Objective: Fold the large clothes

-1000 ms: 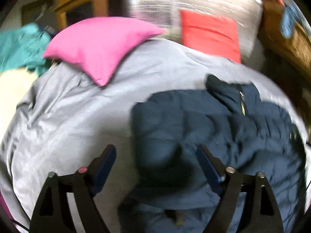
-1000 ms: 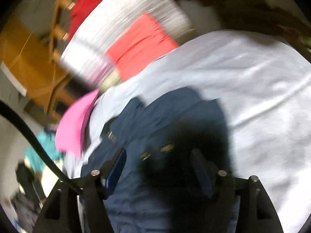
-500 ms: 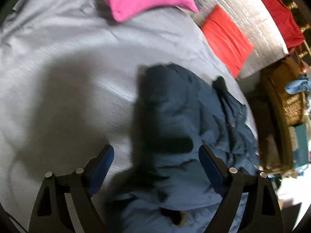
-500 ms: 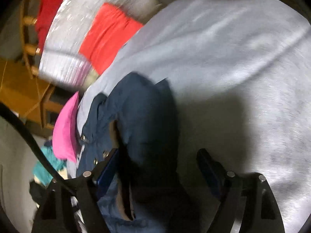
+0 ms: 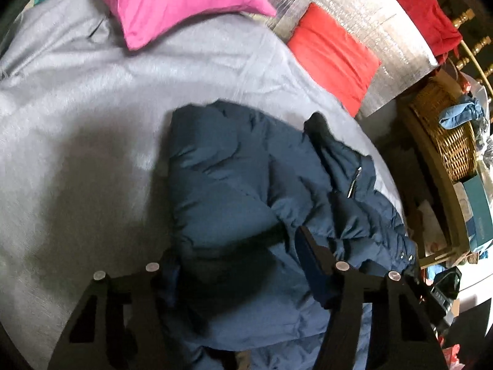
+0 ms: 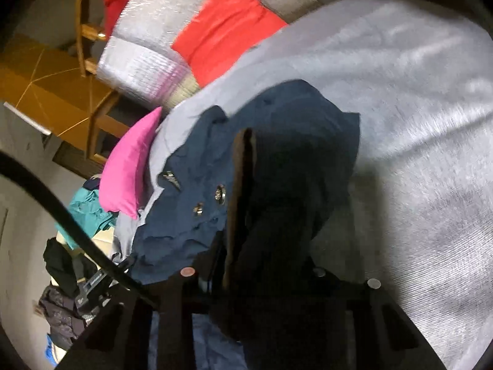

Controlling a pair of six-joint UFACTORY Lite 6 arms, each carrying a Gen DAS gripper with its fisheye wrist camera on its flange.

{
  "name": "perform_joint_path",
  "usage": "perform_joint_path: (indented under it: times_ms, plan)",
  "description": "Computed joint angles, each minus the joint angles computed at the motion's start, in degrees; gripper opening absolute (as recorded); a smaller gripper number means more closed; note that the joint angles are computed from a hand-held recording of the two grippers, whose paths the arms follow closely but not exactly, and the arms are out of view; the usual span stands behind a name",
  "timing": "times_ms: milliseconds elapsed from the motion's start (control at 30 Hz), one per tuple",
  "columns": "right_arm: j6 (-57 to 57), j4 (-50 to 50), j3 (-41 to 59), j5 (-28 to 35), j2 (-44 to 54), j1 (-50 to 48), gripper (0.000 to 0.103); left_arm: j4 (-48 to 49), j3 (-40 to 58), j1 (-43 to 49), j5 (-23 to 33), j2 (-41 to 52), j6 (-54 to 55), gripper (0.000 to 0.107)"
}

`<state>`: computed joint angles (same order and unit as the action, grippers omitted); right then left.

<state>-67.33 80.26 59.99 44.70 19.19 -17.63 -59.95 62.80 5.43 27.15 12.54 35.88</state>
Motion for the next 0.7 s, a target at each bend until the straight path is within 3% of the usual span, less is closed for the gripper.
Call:
perform_joint_path:
  times_ms: [67, 167, 267, 300, 400, 567, 700]
  plan:
    - [2.21, -2.17, 1.45, -2.58, 2.64, 1.05, 0.037, 5.18, 1.03, -1.35, -2.3, 0.77, -4.08, 0.064]
    - [8.24, -5.6, 3.16, 0.32, 2.36, -1.5, 0.043, 15.42, 3.03, -1.0, -1.19, 3.45, -13.79, 0.064]
    - [11.96, -9.92, 3.55, -5.09, -2.64, -1.93, 0.077, 9.87, 3.6, 2.17, 2.75, 3.48, -9.92, 0.066]
    - [11.46, -9.38, 3.24, -6.18, -4.04, -2.6, 0.081, 8.7, 3.53, 3.08, 3.3, 2.59, -9.01, 0.069]
    - [12.43, -7.24, 7.93, -7.45, -1.76, -4.58, 0.084, 6.89, 3.88, 4.63, 3.11, 0.83, -7.72, 0.081]
    - [29.45, -19.81, 32.08, -5.72, 17.76, -1.64, 0.085, 6.93, 7.82, 5.06, 4.12, 6.03, -8.07, 0.081]
    - [40.11, -28.8, 45.22, -6.15, 27.78, 1.81, 0.083, 3.01, 10.38, 5.15, 6.7, 10.79, -5.79, 0.08]
